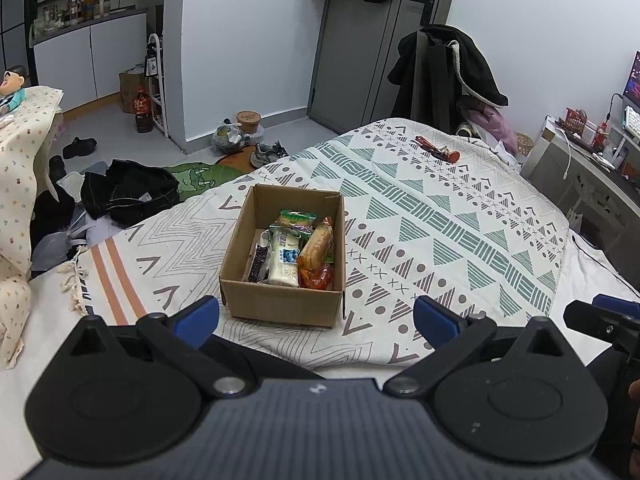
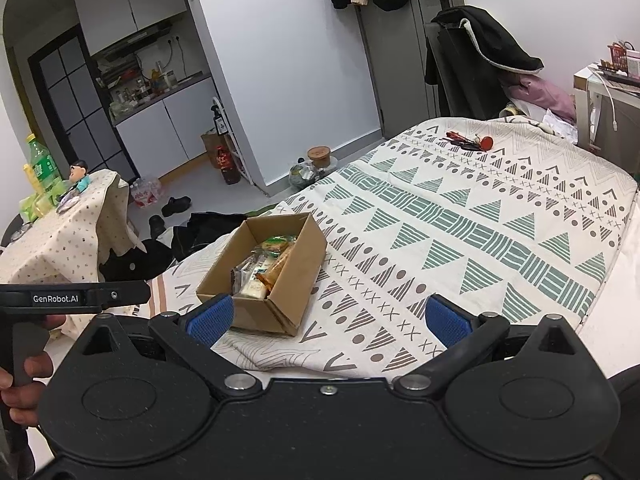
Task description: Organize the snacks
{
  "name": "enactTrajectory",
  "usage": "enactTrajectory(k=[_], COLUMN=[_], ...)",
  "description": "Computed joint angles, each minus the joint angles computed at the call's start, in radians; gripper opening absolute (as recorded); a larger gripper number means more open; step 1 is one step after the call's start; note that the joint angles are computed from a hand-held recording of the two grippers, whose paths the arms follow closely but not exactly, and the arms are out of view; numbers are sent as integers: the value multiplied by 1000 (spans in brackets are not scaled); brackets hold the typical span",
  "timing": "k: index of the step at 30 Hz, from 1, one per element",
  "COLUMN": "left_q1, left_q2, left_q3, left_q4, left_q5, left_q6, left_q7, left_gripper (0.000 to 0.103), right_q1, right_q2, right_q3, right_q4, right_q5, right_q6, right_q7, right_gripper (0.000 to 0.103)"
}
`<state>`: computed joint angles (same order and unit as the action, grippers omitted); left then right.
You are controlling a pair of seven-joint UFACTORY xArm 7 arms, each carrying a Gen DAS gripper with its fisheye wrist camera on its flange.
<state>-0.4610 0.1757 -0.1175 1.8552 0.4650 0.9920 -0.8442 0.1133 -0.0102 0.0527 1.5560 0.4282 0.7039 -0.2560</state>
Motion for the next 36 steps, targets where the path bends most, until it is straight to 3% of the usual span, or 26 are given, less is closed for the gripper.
enactTrajectory(k=[36], left_q1=[5], left_q2=[-18], left_q3=[-8], left_q4=[-18], left_q5=[-5], left_q6=[-1], left_q7=[3], left_gripper=[103], right_q1=[4], right_q2=[-3], right_q3=[1], right_q4=[2], right_q5=[4], right_q6=[7], right_q7=[-14], right_gripper=[103])
